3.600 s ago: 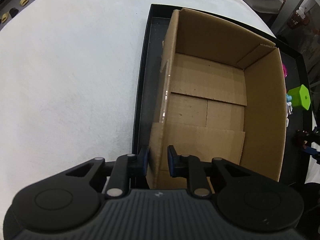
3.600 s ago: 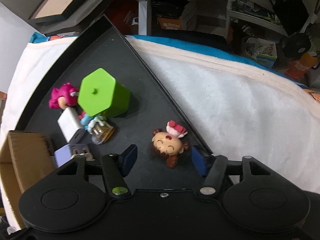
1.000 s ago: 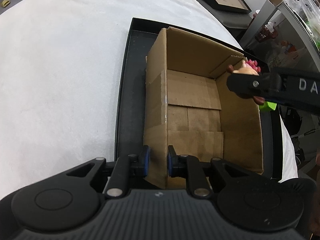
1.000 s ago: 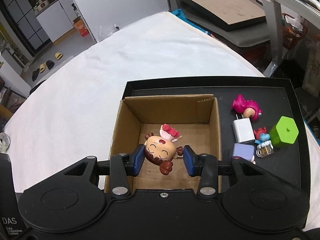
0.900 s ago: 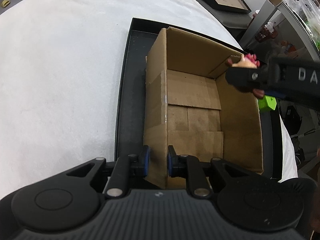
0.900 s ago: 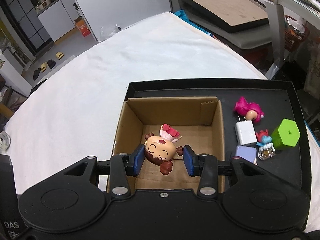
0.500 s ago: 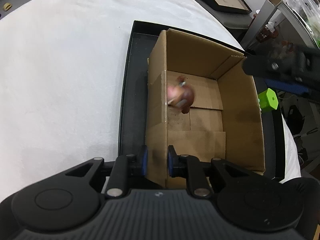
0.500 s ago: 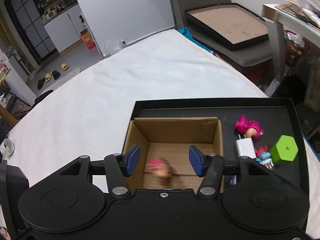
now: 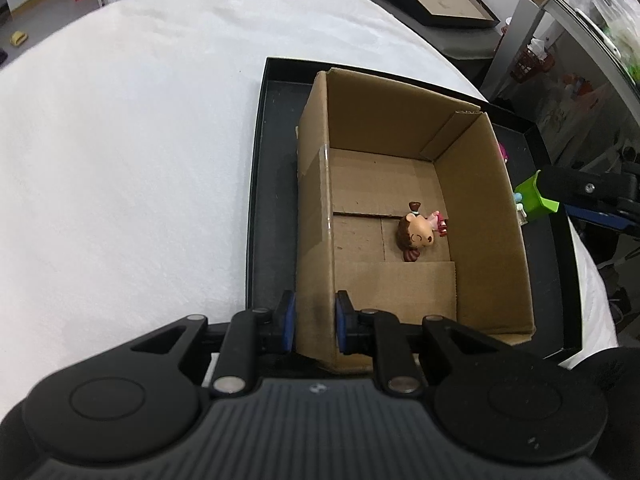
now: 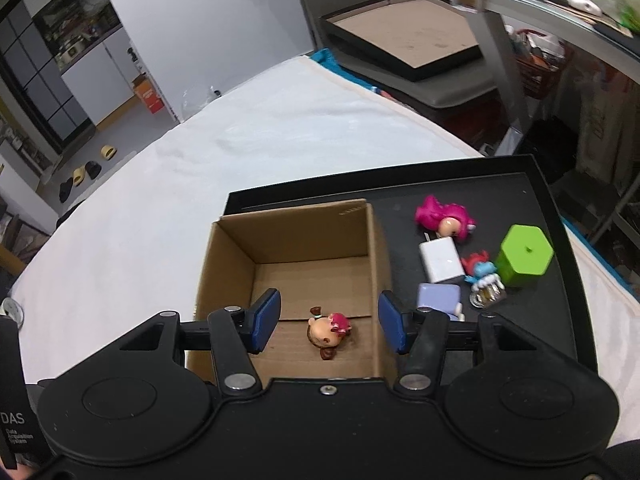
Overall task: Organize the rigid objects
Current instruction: 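Withdraw the right gripper toward the green hexagonal container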
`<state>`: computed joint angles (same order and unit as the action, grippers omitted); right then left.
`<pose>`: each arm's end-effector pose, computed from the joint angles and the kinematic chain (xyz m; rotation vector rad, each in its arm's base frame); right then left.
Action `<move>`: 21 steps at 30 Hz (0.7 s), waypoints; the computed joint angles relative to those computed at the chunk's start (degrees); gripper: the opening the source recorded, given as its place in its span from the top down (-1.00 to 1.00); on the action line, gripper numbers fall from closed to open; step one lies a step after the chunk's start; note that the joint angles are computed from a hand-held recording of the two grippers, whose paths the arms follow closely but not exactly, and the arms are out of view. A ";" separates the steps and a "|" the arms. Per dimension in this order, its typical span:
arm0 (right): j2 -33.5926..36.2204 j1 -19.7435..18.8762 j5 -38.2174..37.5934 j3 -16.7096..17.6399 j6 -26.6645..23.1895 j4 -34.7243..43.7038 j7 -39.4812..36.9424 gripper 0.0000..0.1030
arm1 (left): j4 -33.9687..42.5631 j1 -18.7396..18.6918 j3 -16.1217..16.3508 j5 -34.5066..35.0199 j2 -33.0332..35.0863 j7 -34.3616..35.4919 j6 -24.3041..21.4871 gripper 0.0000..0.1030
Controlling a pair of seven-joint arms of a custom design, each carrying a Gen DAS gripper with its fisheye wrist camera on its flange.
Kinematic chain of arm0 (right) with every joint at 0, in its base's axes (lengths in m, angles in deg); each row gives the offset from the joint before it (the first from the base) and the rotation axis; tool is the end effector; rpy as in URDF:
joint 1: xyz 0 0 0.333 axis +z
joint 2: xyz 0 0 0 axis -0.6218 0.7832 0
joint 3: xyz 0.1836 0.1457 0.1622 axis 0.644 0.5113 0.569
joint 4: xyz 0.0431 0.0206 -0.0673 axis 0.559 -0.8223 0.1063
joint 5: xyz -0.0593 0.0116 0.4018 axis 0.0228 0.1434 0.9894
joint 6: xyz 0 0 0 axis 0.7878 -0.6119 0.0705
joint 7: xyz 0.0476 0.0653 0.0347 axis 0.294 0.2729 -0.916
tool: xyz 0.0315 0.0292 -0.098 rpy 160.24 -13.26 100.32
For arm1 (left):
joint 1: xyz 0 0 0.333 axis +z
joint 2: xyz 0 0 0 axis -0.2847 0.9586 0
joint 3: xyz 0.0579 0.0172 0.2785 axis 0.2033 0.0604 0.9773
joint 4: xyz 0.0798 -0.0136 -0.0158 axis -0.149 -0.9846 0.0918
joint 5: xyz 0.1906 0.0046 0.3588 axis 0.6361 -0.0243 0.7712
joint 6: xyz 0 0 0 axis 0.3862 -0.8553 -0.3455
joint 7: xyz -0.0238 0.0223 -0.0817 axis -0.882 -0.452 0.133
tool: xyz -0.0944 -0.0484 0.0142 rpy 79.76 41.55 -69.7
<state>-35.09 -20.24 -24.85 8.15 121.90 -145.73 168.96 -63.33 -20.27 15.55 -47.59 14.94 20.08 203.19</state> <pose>0.6638 0.2302 0.4325 -1.6370 1.9544 -0.3666 0.6955 -0.1548 0.3664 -1.9945 2.2232 -0.5985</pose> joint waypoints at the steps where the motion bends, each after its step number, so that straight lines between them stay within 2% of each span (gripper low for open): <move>1: -0.58 -0.05 -0.06 -0.20 0.39 -0.90 0.34 -0.06 | -0.01 -0.36 0.24 0.69 -0.02 -0.27 0.19 0.65; 11: -5.42 -2.17 0.53 -0.71 4.49 -9.43 2.13 -0.08 | -0.18 -2.33 1.59 5.69 -0.29 -3.64 -0.06 0.63; 21: -8.54 -5.56 3.81 -0.75 9.67 -17.78 0.86 -0.12 | -0.94 -3.66 2.42 10.06 -1.02 -8.22 1.26 0.31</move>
<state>-43.63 -25.80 -21.04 7.40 131.57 -163.50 169.82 -64.27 -23.94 17.97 -37.52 13.93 11.86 204.45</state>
